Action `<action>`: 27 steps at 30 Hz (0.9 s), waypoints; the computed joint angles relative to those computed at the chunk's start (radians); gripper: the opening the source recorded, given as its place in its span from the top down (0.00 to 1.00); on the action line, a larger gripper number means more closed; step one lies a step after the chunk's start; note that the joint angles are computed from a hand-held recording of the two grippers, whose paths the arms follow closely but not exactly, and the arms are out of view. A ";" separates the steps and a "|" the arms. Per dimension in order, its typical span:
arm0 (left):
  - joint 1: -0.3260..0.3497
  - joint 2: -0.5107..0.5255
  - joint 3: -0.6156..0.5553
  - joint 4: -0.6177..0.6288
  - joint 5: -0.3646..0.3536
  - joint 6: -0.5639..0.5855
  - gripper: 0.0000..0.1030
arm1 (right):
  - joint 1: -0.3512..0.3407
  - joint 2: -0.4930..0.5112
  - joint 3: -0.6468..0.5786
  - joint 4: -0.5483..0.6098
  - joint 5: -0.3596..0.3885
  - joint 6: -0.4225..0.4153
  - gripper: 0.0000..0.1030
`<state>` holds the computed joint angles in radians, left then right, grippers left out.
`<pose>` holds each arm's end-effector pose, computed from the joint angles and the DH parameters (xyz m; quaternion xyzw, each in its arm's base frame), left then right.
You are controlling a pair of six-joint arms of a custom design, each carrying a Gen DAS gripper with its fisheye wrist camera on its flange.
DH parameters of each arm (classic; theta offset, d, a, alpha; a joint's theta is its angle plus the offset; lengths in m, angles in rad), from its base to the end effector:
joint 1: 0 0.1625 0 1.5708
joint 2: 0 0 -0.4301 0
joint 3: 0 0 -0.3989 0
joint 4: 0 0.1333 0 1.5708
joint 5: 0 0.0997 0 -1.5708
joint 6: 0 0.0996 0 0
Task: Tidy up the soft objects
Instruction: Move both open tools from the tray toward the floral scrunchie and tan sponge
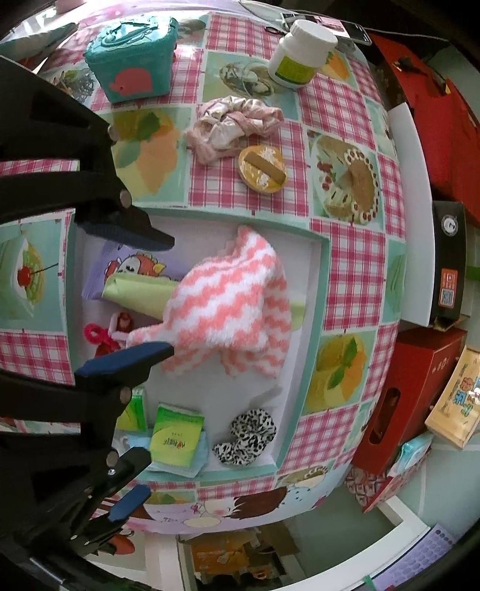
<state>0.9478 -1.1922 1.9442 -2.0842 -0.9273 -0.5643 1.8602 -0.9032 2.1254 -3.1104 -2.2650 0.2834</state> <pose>-0.1515 -0.5417 0.1887 0.0653 0.9404 -0.0820 0.3234 0.2154 -0.4796 0.0837 -0.0510 -0.9287 0.2374 0.2802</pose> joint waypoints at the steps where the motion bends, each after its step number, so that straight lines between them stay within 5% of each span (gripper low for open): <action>1: 0.001 -0.002 0.001 -0.004 0.008 -0.002 0.26 | 0.001 0.001 0.000 0.004 -0.006 0.003 0.13; 6: 0.002 -0.012 0.010 -0.013 0.020 0.000 0.19 | 0.006 -0.001 0.005 0.015 -0.024 0.019 0.10; 9: -0.004 -0.017 0.021 -0.026 0.050 -0.003 0.00 | 0.009 -0.002 0.010 0.010 -0.034 0.024 0.03; 27: 0.014 -0.047 0.031 -0.041 0.064 0.012 0.00 | 0.029 0.007 -0.003 0.058 -0.067 0.050 0.00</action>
<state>0.9618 -1.2397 1.9757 -2.1251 -0.8632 -0.5521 1.8888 -0.8959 2.1226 -3.0521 -2.3318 0.3335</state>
